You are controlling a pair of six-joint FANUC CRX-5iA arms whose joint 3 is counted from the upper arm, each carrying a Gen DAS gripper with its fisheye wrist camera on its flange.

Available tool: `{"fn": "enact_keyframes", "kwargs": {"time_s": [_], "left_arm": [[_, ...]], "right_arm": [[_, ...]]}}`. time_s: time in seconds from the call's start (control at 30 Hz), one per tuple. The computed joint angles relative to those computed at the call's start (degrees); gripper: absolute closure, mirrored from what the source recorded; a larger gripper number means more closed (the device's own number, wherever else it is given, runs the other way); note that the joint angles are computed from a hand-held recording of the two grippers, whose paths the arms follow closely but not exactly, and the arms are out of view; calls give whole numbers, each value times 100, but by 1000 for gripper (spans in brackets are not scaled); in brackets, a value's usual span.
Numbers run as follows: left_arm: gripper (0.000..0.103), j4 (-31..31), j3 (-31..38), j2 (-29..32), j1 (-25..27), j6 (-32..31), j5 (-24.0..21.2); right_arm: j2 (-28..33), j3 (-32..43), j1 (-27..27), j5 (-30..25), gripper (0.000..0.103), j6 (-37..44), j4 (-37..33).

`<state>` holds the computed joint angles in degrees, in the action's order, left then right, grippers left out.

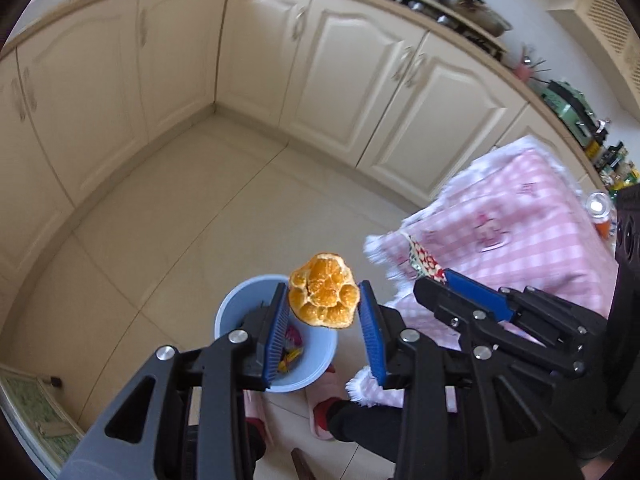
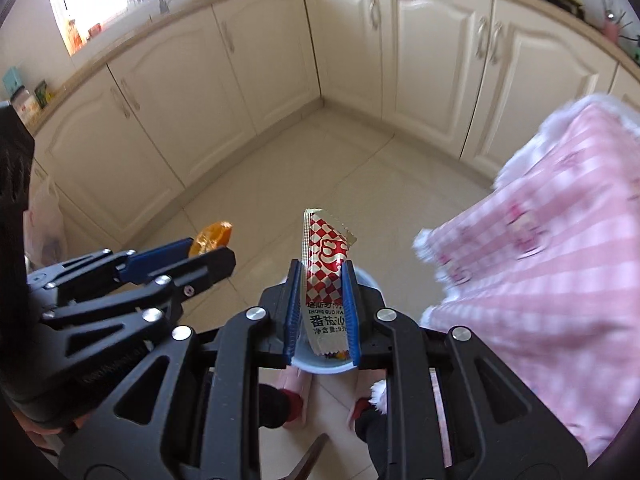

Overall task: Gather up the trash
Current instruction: 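Carry the orange peel and red-white packet over the blue bucket, then open the left tool to drop the peel while the right tool releases the packet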

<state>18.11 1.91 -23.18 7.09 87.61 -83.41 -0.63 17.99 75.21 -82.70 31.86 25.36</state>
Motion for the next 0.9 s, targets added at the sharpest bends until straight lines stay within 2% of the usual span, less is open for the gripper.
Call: {"fn": "enact_keyframes", "kwargs": {"time_s": [0.17,0.3,0.4,0.5,0.9], "left_arm": [[69,27,-362,113,126,-46,105],[67,31,-439,274,33,62,333],[50,-126,-384,399,-109,216,436],[46,-185,-406,438,-174,240,499],[45,-466,-652,239,57,290,248]], "right_arm": [[88,-130,-284,167,83,41,-380],[61,-287,-485,281,83,66,-586],[21,-394,-610,340,83,73,-737],[1,-477,-644,392,83,61,-812],[119,-483,-672,554,83,107,-1174]]}}
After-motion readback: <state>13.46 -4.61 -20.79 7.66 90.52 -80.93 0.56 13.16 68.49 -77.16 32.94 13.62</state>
